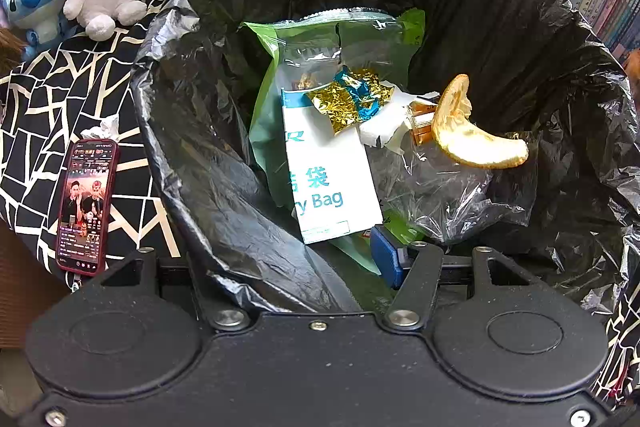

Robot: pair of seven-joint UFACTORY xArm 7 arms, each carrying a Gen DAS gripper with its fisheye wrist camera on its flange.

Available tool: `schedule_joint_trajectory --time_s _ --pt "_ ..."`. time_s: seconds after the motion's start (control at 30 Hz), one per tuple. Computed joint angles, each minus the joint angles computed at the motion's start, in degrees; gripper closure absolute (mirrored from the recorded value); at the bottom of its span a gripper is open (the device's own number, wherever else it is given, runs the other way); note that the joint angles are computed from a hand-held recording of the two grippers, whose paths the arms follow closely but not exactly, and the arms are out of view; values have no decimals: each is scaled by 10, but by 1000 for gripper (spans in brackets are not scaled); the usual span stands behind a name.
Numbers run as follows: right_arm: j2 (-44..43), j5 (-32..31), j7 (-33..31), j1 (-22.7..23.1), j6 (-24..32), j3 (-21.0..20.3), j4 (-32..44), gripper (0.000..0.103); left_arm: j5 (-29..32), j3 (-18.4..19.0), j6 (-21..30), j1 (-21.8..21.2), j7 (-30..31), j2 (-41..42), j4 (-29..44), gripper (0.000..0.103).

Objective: Collect trash
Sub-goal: 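Carry the banana peel over the bin and open the right tool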

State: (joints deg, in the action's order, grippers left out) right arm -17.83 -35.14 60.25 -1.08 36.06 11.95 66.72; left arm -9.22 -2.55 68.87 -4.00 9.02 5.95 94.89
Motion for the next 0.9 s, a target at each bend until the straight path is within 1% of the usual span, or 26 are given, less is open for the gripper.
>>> schedule_joint_trajectory --time_s 0.2,0.37,0.53,0.9 --pt "13 -7 -22 10 -38 6 49 76 -1 0 -3 0 -1 -2 -4 45" --pt "34 8 -57 29 -52 9 85 75 -3 0 -7 0 -1 -6 -9 45" --pt "59 25 -83 54 -50 10 108 75 -3 0 -8 0 -2 -6 -9 45" --pt "96 77 -128 112 -48 0 118 73 -4 0 -7 0 -2 -6 -9 44"
